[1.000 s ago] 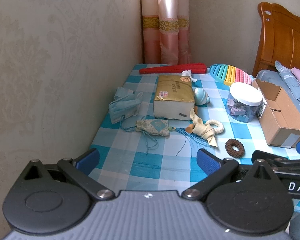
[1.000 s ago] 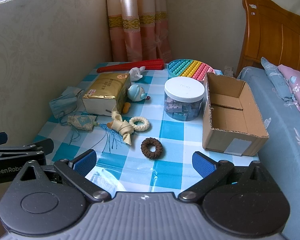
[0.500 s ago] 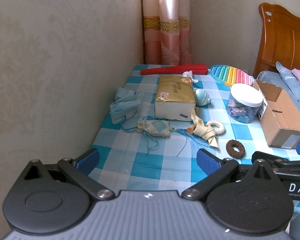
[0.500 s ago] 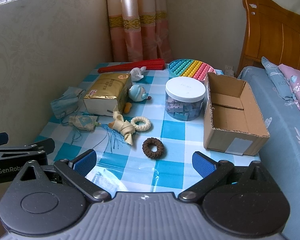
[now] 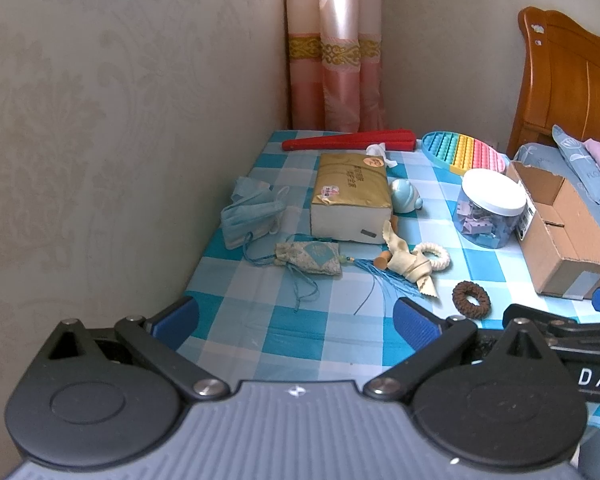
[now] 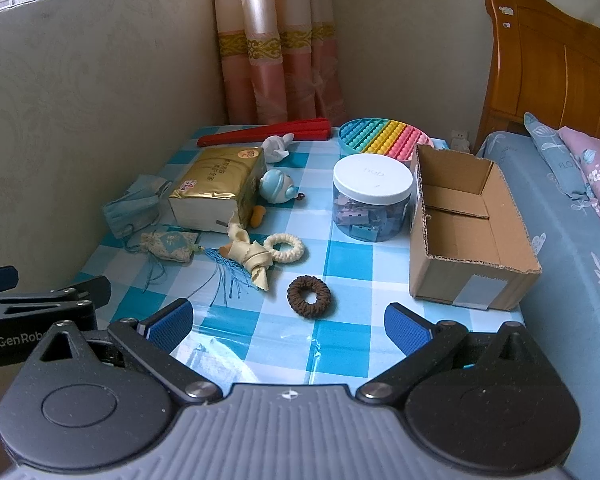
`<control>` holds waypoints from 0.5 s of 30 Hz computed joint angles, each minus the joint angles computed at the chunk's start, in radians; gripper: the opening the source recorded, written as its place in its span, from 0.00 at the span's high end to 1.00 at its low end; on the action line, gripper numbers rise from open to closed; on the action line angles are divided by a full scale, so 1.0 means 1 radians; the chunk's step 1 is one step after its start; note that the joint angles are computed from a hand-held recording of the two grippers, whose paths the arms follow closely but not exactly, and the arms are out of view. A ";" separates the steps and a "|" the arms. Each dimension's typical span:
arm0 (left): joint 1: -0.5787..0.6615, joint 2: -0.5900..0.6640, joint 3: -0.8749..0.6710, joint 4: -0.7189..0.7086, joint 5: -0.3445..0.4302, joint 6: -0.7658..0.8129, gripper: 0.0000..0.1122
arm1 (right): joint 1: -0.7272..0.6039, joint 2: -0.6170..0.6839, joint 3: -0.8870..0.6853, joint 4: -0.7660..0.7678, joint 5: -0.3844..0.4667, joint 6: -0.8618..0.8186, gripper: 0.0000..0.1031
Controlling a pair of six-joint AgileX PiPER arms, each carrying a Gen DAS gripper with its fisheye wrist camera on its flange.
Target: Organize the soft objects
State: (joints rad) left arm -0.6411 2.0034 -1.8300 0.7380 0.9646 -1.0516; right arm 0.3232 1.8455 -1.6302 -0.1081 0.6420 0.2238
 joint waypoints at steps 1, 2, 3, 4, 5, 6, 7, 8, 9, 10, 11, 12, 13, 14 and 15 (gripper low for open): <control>-0.001 0.000 0.000 0.002 0.001 -0.003 0.09 | 0.000 0.000 0.000 0.001 0.000 0.000 0.00; -0.002 0.001 0.000 0.002 0.001 -0.003 0.09 | 0.000 0.000 0.000 0.001 0.000 0.000 0.00; -0.002 0.001 0.000 0.002 0.001 -0.003 0.09 | -0.001 0.001 -0.001 0.004 0.001 -0.003 0.00; -0.002 0.001 0.001 0.003 0.001 -0.005 0.09 | 0.000 0.000 0.001 0.002 -0.001 -0.001 0.00; -0.002 0.001 0.000 0.002 0.001 -0.005 0.09 | 0.000 0.000 0.001 0.003 -0.001 -0.001 0.00; -0.002 0.000 0.001 0.001 0.001 -0.003 0.09 | 0.001 0.000 0.001 0.000 -0.001 0.001 0.00; -0.002 0.000 0.001 0.001 0.001 -0.004 0.09 | 0.001 0.001 0.001 -0.002 -0.001 0.003 0.00; -0.002 0.000 0.001 0.001 0.001 -0.003 0.09 | 0.001 0.001 0.002 -0.003 -0.002 0.003 0.00; -0.003 0.000 0.001 0.003 0.002 -0.007 0.09 | 0.001 0.001 0.002 -0.004 -0.001 0.003 0.00; -0.003 0.001 0.000 0.004 0.002 -0.008 0.09 | 0.003 0.006 -0.005 -0.006 0.001 0.005 0.00; -0.002 0.002 -0.001 0.003 0.000 -0.007 0.09 | 0.003 0.008 -0.007 -0.003 0.002 0.002 0.00; -0.001 0.000 0.001 0.002 -0.005 -0.008 0.09 | 0.002 0.010 -0.010 0.001 0.004 -0.003 0.00; 0.004 0.005 -0.006 -0.007 -0.009 0.000 0.09 | -0.001 0.013 -0.012 0.008 0.002 -0.011 0.00; 0.008 0.007 -0.010 -0.016 -0.011 0.006 0.09 | -0.003 0.015 -0.014 0.015 0.000 -0.018 0.00; 0.012 0.014 -0.020 -0.024 -0.013 0.014 0.09 | -0.005 0.020 -0.020 0.021 0.003 -0.024 0.00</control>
